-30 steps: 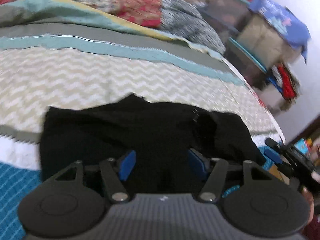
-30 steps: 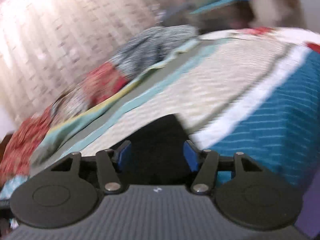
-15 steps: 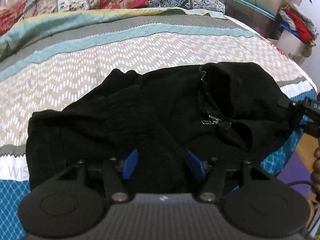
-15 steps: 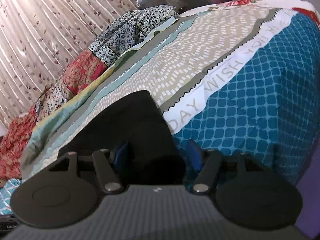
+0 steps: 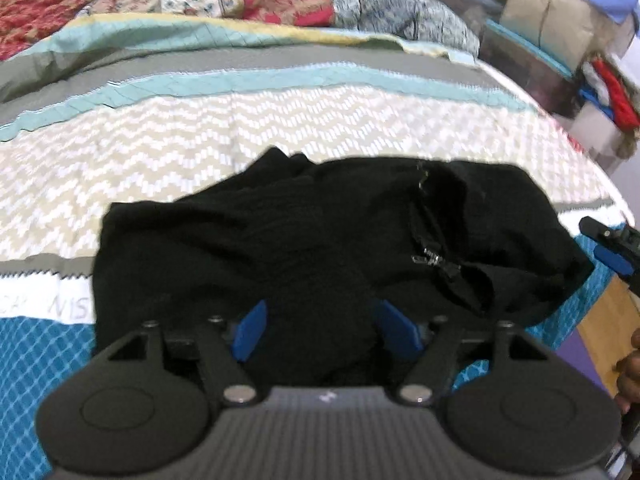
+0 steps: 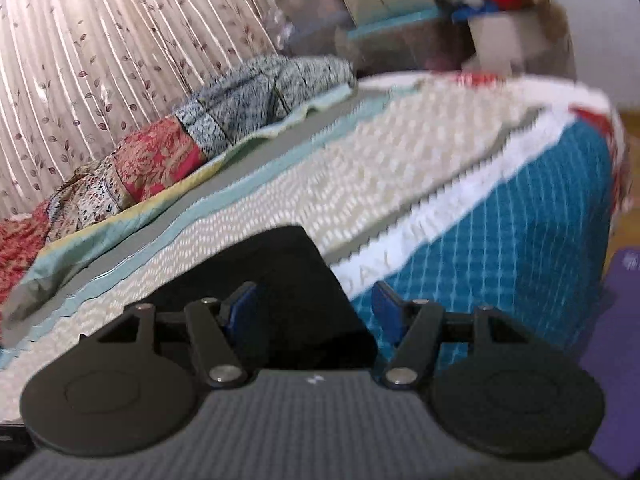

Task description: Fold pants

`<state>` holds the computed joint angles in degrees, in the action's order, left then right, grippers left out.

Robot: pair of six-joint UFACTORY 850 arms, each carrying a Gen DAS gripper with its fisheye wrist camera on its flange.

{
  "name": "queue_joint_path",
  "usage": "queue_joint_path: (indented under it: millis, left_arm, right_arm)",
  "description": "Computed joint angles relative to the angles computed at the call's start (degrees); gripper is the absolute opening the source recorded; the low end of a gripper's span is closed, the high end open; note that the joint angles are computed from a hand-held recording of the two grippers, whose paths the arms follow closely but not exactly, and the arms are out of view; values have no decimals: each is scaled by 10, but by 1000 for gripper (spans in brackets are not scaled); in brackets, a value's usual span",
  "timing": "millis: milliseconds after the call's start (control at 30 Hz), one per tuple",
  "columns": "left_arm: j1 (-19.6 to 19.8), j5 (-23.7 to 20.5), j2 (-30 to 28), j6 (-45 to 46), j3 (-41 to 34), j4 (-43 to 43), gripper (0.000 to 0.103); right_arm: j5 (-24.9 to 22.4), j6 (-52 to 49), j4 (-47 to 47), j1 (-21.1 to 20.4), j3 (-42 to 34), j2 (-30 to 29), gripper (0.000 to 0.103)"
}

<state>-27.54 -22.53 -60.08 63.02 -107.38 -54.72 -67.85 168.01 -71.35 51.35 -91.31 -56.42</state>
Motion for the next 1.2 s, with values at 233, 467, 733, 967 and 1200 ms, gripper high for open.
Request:
queue_joint_path:
  millis: [233, 467, 733, 967, 1200]
  left_arm:
    - [10, 40, 32, 65, 43, -88, 73]
    - [15, 36, 9, -93, 18, 51, 74]
    - [26, -25, -17, -161, -13, 94, 87]
    - [27, -34, -25, -153, -20, 89, 94]
    - [27, -58, -34, -135, -32, 87, 103]
  right_arm:
    - [22, -75, -50, 3, -98, -47, 65]
    - [145, -186, -82, 0, -211, -107, 65]
    - [276, -201, -31, -29, -214, -116, 66]
    - [275, -145, -66, -21, -218, -124, 76]
    - [280, -112, -101, -18, -219, -127, 86]
